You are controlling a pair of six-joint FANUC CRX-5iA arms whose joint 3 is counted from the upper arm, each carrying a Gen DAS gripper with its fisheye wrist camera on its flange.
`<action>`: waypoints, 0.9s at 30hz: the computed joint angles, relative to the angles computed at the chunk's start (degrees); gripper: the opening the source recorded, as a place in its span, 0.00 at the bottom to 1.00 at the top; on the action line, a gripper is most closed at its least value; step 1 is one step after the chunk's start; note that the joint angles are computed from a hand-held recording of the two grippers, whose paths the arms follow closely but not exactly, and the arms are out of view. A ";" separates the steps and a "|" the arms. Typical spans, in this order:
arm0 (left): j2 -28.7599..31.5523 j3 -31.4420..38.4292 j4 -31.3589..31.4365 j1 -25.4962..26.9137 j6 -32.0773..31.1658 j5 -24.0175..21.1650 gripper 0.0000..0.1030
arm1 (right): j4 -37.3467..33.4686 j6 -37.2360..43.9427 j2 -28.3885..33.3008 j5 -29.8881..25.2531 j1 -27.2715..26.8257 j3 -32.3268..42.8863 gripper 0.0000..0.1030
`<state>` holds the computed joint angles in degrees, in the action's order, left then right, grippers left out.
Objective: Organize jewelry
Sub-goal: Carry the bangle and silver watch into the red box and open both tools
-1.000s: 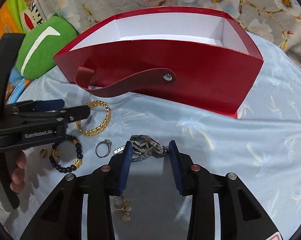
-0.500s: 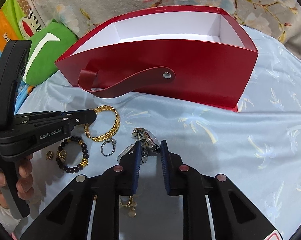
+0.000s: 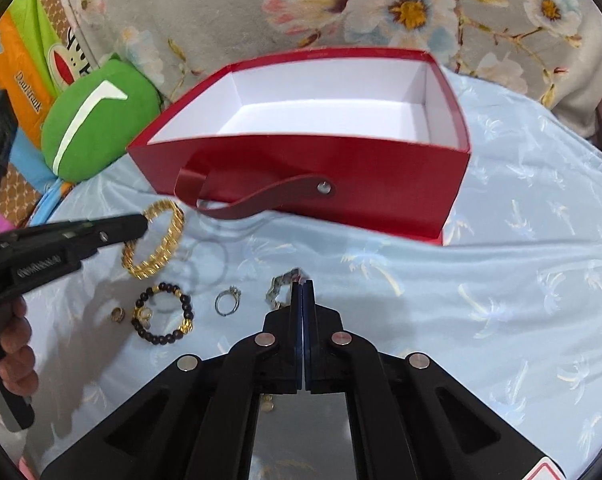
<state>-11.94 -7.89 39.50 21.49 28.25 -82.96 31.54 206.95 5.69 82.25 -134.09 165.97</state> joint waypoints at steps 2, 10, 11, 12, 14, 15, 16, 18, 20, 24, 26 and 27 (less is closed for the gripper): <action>-0.52 -0.40 -0.18 0.14 -0.39 0.87 0.03 | -1.00 0.00 -0.26 -0.56 -0.57 0.39 0.19; -0.26 -0.63 -1.40 0.74 -0.44 1.20 0.03 | -2.74 0.06 -2.68 -0.91 -3.02 0.27 0.25; -0.25 -0.68 -1.51 0.75 -0.47 1.28 0.03 | -3.23 -0.04 -2.33 -1.97 -3.47 0.95 0.21; -0.19 -0.74 -1.57 0.80 -0.59 1.42 0.03 | -3.36 -0.14 -2.20 -2.39 -3.60 1.16 0.18; -0.11 -0.82 -1.64 0.89 -0.62 1.45 0.03 | -2.65 -0.14 -2.95 -1.32 -3.29 0.20 0.16; -0.12 -0.88 -1.67 0.88 -0.63 1.54 0.03 | -2.41 -0.17 -3.10 -1.00 -3.17 0.00 0.15; -0.10 -0.92 -1.68 0.91 -0.72 1.55 0.03 | -2.23 -0.21 -3.25 -0.73 -3.06 -0.26 0.13; -0.08 -0.95 -1.69 0.99 -0.71 1.52 0.03 | -1.80 -0.28 -3.29 -0.31 -2.75 -0.64 0.11; -0.20 -1.05 -1.52 1.10 -0.82 1.60 0.03 | -1.56 -0.52 -2.98 -0.40 -2.48 -0.62 0.08; -0.33 -0.87 -0.75 1.63 -1.17 1.45 0.03 | 0.19 -0.80 -2.83 0.81 -1.23 -1.67 0.08; -0.34 -0.65 -0.23 1.99 -1.41 1.19 0.03 | 1.50 -0.94 -2.87 1.71 -0.34 -2.57 0.07; -0.33 -0.47 -0.05 2.12 -1.50 1.11 0.03 | 2.19 -1.16 -2.71 1.92 0.12 -2.94 0.07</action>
<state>-12.27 -8.37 39.45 23.62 26.75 -81.85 33.73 205.80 2.98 84.17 -133.97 163.03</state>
